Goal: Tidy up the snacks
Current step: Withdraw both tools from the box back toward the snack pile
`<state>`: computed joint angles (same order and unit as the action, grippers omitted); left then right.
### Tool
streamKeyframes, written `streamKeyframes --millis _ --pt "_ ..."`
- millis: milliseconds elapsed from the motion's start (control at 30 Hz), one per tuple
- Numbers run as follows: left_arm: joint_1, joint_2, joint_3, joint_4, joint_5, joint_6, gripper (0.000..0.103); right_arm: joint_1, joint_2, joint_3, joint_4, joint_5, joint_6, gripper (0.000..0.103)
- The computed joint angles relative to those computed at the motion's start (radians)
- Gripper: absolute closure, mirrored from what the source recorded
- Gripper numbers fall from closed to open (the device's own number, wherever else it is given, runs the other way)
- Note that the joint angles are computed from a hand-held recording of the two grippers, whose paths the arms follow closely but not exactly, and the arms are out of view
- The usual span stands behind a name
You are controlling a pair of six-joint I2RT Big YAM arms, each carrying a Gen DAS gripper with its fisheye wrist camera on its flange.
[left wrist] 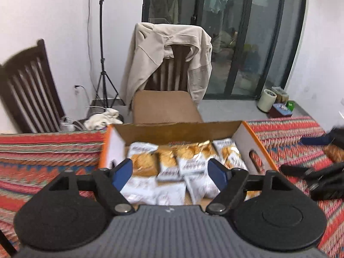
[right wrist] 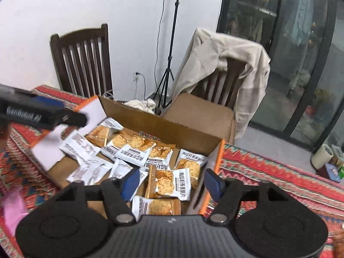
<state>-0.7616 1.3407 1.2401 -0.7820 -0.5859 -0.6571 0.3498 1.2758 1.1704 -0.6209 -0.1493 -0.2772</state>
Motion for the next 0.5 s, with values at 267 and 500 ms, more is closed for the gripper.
streamKeyframes --millis 267,500 --pt "-0.27 -0.186 -0.001 -0.309 -0.213 -0.201 0.0 -0.069 -0.267 -0.014 -0.213 -0.068 -0.017 0.012" --pt "-0.572 -0.175 0.118 -0.737 -0.372 -0.615 0.0 -0.131 -0.486 -0.017 -0.401 -0.122 -0.045 0.004"
